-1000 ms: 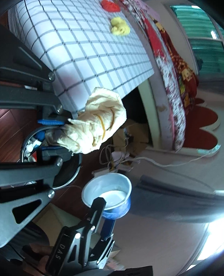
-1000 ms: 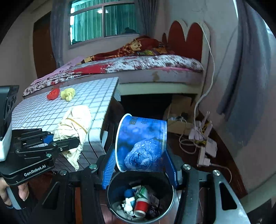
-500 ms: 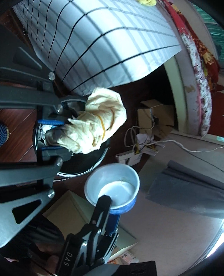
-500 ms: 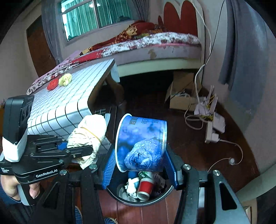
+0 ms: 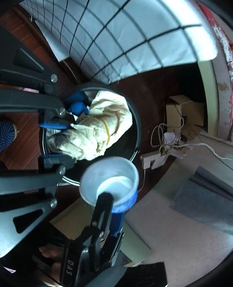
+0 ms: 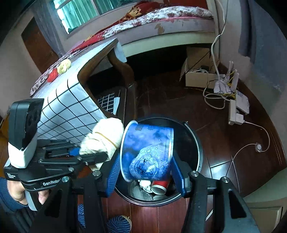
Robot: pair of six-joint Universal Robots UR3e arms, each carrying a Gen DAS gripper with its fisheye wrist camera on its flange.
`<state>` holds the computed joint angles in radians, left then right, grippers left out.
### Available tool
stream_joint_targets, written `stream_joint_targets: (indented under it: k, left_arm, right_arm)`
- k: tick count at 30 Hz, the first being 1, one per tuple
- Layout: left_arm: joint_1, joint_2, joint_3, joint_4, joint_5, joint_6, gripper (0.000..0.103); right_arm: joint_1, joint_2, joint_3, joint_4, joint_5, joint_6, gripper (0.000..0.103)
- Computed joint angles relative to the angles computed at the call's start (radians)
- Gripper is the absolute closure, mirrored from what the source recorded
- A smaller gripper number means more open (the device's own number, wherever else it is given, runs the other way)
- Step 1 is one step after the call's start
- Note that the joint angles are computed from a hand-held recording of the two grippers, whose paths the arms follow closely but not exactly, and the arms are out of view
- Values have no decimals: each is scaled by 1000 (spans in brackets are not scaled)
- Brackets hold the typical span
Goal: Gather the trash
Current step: 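Open both tools over the bin to drop bundle and cup, then move both tools back over the mattress toward the red bag and yellow cloth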
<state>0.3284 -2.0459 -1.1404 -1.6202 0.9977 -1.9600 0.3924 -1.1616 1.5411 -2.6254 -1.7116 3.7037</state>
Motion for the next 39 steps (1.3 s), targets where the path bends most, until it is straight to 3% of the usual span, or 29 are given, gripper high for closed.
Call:
stream_joint_targets:
  k: [1,2,3,6,12,18,39]
  left_arm:
    - [-4,0,-19,32,5,-19,63]
    - [-8,6,-54,97,25,-61,38]
    - [-1,20,-97,164,34,-96,20]
    - [9,22,-151,280,69,-171,2]
    - [16,47,-255,446,106,-214,1]
    - [29,78,-308,500,89,-204,0]
    - [81,134,-308,506,19,-178,0]
  right_arm:
    - [-6,10,-12,24,-6,-8,44]
    - [-4,19,-26,59,-37,3,21]
    - [6,29,-45,109,-95,28,5]
    - [1,22,-34,154,-130,72,5]
    - [19,81,-131,295,-159,67,1]
    - [40,112,-179,335,-193,53,1]
    - [116,141,-283,355,-292,60,1]
